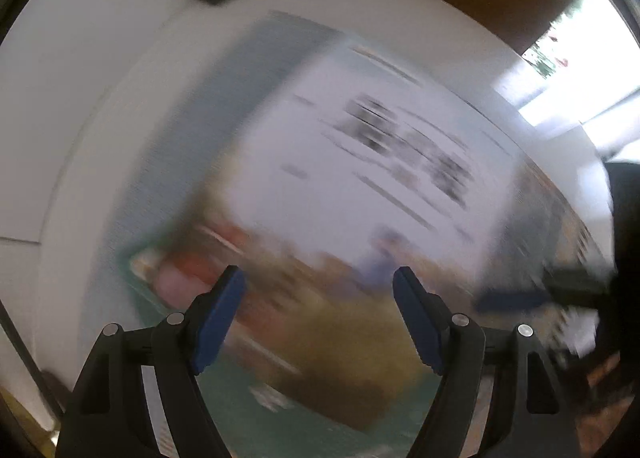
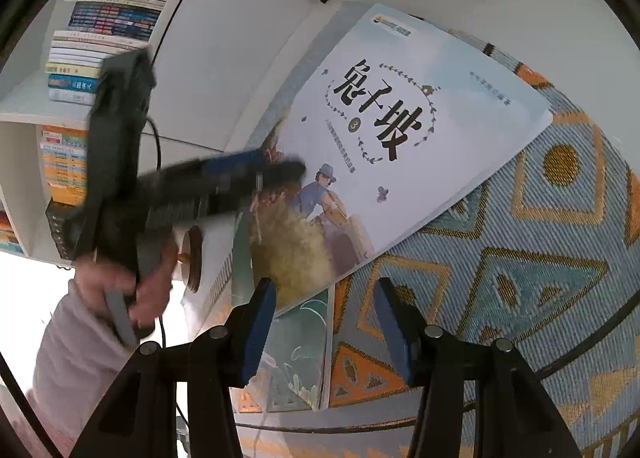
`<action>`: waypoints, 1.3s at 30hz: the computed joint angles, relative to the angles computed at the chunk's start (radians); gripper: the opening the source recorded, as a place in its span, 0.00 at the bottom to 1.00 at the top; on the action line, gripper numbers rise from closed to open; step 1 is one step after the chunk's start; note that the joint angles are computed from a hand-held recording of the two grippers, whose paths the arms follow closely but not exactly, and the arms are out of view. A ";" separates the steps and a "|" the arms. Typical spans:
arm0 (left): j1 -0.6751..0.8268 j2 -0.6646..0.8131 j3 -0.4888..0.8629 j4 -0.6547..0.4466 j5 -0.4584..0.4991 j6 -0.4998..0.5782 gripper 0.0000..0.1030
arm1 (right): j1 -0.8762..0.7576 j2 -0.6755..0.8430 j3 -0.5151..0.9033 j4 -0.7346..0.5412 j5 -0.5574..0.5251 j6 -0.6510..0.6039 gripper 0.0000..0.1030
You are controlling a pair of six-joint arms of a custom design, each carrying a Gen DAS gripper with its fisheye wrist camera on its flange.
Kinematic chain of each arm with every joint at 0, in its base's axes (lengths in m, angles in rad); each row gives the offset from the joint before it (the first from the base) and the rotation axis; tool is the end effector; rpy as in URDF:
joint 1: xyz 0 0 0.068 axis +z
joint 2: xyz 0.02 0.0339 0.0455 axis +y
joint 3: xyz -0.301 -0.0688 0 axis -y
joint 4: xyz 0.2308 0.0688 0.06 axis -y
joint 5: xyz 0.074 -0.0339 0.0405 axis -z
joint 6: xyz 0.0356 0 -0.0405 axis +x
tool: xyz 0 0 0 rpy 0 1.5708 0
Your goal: Organize books
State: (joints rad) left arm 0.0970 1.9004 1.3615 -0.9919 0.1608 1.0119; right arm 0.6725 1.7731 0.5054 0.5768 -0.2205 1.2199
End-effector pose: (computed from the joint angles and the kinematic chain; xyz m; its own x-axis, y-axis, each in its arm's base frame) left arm 0.3496 0.0283 0.2223 -0.6030 0.7822 -0.1568 0.7959 0.6033 -0.0509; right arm 0.2223 0.1870 0.1367 -0.8660 0.4818 -0.1340 0.2138 0.5991 0.7716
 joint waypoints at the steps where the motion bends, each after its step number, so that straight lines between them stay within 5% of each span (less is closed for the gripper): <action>1: 0.006 -0.028 -0.033 -0.001 0.013 0.012 0.70 | -0.001 -0.016 -0.006 -0.018 0.000 -0.005 0.48; 6: 0.031 -0.072 -0.078 0.041 0.012 0.000 0.70 | -0.007 -0.084 -0.082 -0.017 0.040 0.051 0.47; 11: 0.081 0.139 0.282 -0.090 0.127 -0.258 0.74 | -0.041 -0.161 -0.184 0.019 0.030 0.063 0.47; 15: 0.046 0.225 0.381 -0.100 0.068 -0.323 0.74 | -0.042 -0.176 -0.195 0.017 0.063 0.070 0.48; 22: -0.059 0.141 0.209 -0.018 0.026 -0.179 0.75 | 0.009 -0.144 -0.118 -0.062 0.162 0.067 0.53; 26: -0.078 0.056 0.092 -0.041 0.050 -0.104 0.77 | -0.014 -0.119 -0.147 0.028 0.128 0.067 0.53; 31: -0.028 -0.046 -0.044 -0.026 0.089 -0.137 0.77 | -0.050 -0.128 -0.230 0.136 0.057 0.094 0.54; 34: 0.039 -0.106 -0.114 -0.067 0.129 -0.150 0.77 | -0.082 -0.182 -0.241 0.063 0.001 0.064 0.56; 39: 0.155 -0.391 -0.458 0.020 0.158 -0.157 0.77 | -0.063 -0.272 -0.228 -0.100 0.007 -0.022 0.60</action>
State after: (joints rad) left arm 0.2517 1.5091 0.9038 -0.9719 0.3191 0.8553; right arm 0.6095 1.5007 0.2773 0.4771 -0.2132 1.1983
